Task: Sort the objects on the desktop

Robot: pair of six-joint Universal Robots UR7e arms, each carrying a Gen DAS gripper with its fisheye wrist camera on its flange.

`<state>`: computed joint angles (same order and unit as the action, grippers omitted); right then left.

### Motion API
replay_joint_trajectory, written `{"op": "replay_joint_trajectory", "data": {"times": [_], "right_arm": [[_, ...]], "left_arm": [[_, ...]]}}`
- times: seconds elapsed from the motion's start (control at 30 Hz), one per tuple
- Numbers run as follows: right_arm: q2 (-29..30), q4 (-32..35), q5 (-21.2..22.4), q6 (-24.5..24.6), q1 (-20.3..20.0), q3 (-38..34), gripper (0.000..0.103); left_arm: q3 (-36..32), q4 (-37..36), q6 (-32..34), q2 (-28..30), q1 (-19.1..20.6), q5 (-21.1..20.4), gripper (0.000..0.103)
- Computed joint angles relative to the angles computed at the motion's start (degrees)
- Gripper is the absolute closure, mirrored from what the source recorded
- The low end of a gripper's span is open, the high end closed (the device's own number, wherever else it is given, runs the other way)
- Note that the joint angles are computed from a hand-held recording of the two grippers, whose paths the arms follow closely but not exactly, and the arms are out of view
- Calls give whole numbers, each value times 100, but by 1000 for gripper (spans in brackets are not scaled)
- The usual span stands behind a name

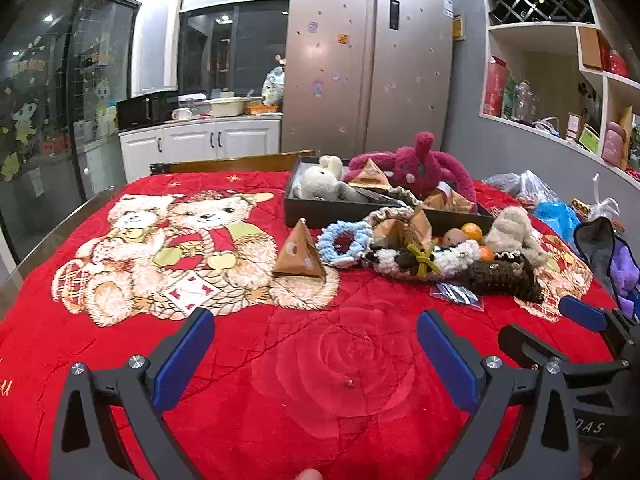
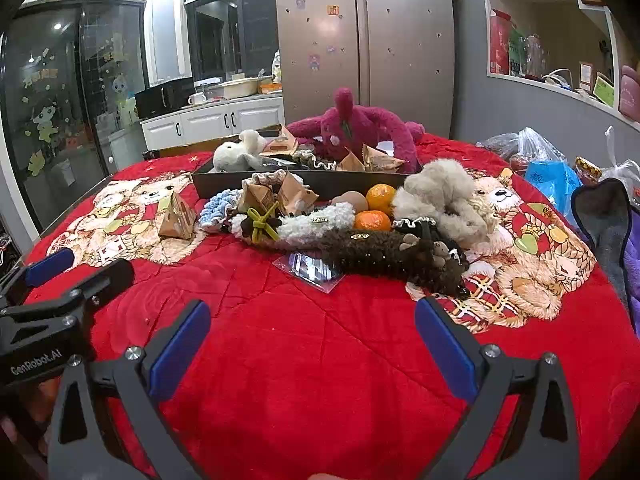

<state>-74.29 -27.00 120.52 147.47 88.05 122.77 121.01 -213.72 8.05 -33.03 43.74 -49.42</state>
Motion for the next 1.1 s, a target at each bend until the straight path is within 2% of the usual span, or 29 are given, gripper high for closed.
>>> {"op": "replay_joint_trajectory", "data": {"times": [0.13, 0.43, 0.63, 0.7, 0.83, 0.97, 1.1], "right_arm": [[-29, -60, -24, -37, -3, 42, 0], [-18, -386, 26, -308, 92, 160, 0], [-64, -277, -52, -189, 38, 158, 0], [-133, -137, -192, -9, -42, 156, 0], [-448, 345, -1121, 562, -439, 239, 0], [-406, 680, -1274, 738, -539, 115, 0], [-404, 747, -1344, 760, -570, 102, 0]], "left_arm": [[43, -132, 21, -21, 14, -83, 0], [-24, 335, -307, -124, 137, -199, 0], [-136, 935, -402, -204, 241, -462, 0], [-139, 972, -454, -218, 262, -465, 0], [-165, 1134, -565, -256, 317, -500, 0], [-233, 1416, -717, -289, 374, -516, 0], [-267, 1552, -803, -311, 416, -552, 0]]}}
